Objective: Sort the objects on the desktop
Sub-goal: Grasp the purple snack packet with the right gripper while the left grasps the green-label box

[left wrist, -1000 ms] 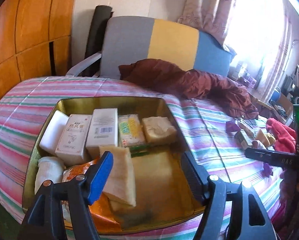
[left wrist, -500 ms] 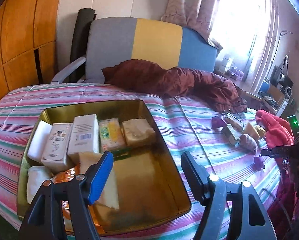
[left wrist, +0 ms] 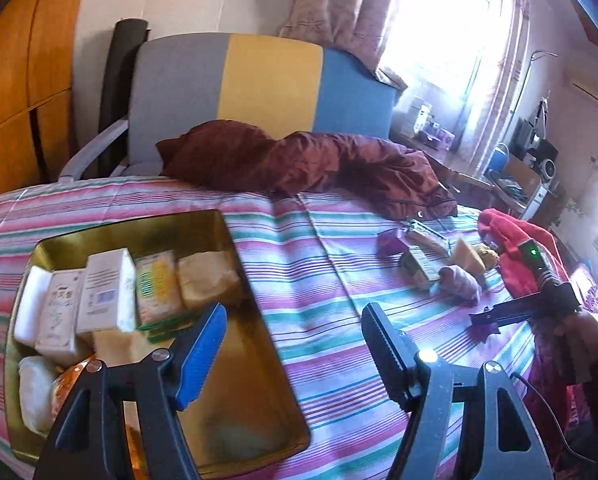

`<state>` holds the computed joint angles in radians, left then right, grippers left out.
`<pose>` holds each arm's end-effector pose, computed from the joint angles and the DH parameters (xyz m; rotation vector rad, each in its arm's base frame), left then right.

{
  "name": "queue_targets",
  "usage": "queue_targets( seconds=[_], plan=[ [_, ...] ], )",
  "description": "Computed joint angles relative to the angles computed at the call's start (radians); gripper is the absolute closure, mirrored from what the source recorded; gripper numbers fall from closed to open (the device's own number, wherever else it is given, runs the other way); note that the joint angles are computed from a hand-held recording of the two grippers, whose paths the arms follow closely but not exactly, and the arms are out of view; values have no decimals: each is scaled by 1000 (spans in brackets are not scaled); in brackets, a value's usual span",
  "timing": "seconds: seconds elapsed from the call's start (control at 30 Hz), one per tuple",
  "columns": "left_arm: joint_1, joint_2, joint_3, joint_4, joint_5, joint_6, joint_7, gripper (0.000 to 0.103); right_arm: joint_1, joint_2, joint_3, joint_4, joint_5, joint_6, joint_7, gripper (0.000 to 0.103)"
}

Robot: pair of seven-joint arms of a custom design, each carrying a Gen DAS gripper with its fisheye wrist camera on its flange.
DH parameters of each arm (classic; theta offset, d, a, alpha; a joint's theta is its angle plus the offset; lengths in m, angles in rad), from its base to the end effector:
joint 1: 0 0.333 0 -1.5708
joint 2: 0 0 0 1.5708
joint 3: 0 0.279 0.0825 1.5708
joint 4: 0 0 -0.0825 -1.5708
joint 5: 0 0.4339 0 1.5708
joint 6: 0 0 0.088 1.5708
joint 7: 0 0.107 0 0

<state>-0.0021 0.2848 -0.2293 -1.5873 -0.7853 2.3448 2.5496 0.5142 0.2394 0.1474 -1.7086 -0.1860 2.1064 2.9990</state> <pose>0.7057 -0.1607 0.4821 -1.0971 2.5346 -1.2547 0.5484 0.4089 0.4117 -1.2551 2.6683 -0.1286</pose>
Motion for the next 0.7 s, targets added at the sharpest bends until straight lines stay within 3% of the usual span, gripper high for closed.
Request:
queue_targets(
  seconds=[0.17,0.33,0.47,0.57,0.63,0.7],
  plan=[
    [-17,5,-9,13,27,-36,-15,32,-12,-8,0,-26,30,48,-12,34],
    [-37,-12,-14,-8,41,-46,11,32,-10,-12,0,-32,20,76,-16,49],
    [-49,-9,-15,-2,53,-69,7,32,-11,-40,-4,-83,3,167,28,59],
    [-61,-7,-16,-1,70,-73,2,32,-16,-41,-1,-105,6,254,27,59],
    [-68,-7,-18,-5,78,-75,4,32,-18,-16,1,-82,17,269,8,58],
    [-73,-12,-19,-13,86,-75,9,32,-7,-9,-5,-81,-13,302,43,52]
  ],
)
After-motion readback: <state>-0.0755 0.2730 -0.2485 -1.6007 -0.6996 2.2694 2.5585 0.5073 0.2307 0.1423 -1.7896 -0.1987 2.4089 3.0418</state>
